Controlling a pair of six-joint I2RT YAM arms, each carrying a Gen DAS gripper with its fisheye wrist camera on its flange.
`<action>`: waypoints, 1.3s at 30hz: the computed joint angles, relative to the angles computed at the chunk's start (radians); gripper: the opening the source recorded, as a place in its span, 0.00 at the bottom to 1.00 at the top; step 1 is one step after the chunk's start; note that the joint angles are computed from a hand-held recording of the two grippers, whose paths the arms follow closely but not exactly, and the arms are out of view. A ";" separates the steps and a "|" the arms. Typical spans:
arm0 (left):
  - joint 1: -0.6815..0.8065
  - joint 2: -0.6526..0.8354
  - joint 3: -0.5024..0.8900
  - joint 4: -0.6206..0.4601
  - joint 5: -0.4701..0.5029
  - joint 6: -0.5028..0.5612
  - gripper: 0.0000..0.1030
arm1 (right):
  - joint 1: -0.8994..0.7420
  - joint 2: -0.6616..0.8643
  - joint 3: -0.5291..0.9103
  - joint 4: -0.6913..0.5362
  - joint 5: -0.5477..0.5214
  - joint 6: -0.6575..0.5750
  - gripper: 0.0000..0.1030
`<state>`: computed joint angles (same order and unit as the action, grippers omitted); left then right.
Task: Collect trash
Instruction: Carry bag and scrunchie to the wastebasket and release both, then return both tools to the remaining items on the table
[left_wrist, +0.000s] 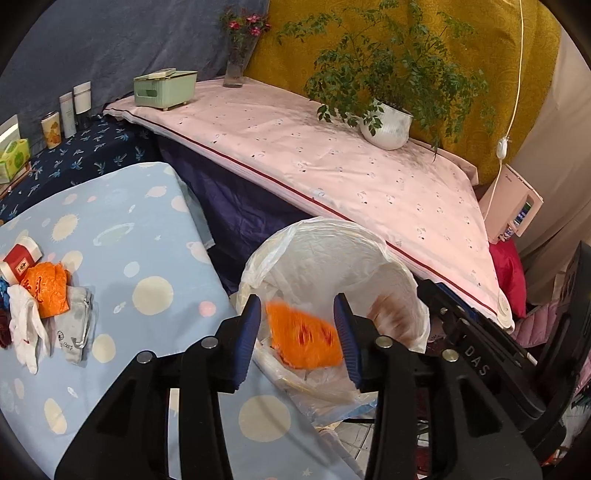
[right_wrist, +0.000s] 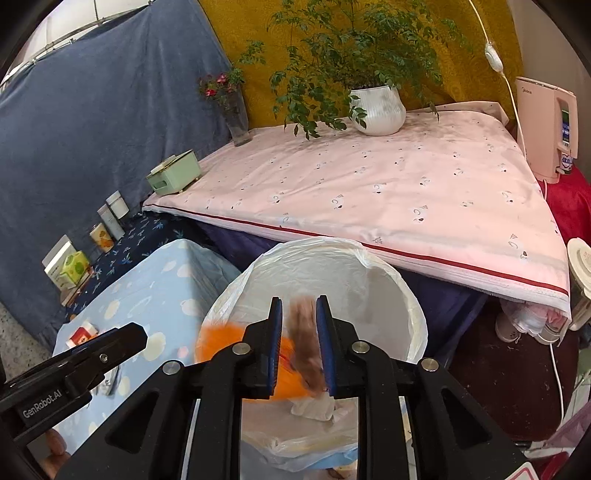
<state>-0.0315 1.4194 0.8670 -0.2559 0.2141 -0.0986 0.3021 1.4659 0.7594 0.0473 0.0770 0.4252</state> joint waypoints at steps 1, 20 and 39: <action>0.002 0.000 -0.002 0.000 -0.002 -0.001 0.38 | 0.001 -0.002 -0.002 0.002 0.001 -0.002 0.20; 0.166 -0.112 -0.062 -0.041 0.045 0.040 0.40 | 0.157 -0.054 0.036 -0.065 0.071 0.002 0.31; 0.525 -0.120 -0.080 -0.096 0.200 0.163 0.42 | 0.430 0.058 0.187 -0.128 0.173 0.035 0.31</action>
